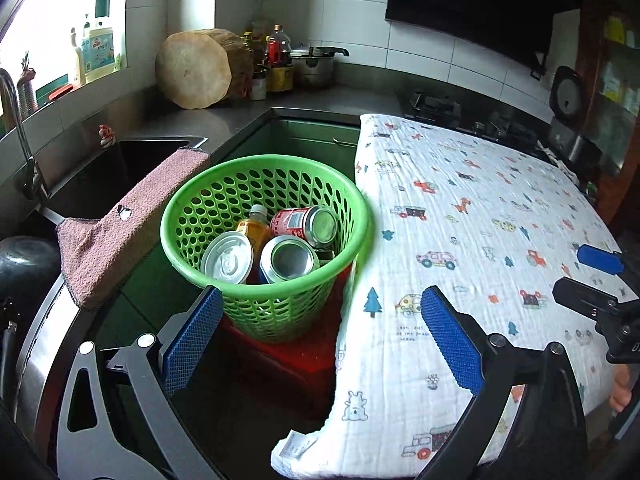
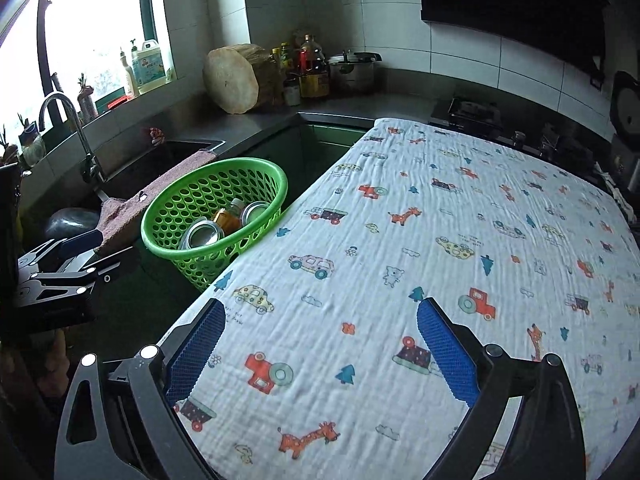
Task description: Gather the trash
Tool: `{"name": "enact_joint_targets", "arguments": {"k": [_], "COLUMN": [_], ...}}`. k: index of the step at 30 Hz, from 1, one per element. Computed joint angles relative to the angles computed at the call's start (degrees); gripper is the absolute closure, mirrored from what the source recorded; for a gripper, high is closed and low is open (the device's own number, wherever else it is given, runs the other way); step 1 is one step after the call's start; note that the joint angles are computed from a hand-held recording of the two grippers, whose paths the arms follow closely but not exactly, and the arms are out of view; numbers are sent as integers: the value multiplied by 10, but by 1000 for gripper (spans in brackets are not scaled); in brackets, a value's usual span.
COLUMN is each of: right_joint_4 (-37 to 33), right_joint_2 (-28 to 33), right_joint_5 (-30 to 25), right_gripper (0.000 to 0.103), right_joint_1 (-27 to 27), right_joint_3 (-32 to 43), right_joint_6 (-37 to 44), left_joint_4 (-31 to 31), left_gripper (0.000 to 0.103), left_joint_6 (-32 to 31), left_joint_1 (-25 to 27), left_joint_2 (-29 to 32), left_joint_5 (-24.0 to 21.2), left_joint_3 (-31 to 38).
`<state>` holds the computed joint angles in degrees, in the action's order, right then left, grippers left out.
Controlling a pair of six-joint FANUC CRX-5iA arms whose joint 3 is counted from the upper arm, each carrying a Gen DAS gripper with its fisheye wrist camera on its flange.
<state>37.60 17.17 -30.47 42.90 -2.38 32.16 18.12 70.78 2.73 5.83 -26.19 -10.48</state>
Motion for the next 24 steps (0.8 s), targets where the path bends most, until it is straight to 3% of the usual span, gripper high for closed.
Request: {"name": "enact_joint_targets", "arguments": {"k": [5,10,14,24], "right_joint_4": [63,96,102,119], "right_joint_2": [-30,-51,-59,-73], "right_joint_5": [9,15,14,11], "right_gripper": [9,9,9,9], "right_joint_1": [2,1,0,-3], "right_joint_3": [-56,-91,-104,-122], "right_joint_6": [-75,-126,-142,-167], "left_joint_4": [-23,-5,-43,-37], "left_gripper": [5,5,5,5], "left_joint_6": [15,-1,20,15], "left_joint_1": [-9,-12,-21,-27], "left_joint_2": [-16,-27,-28,-27], "left_joint_5": [-3,1,-6,-13], "left_joint_3": [-12,-30,-23,-21]}}
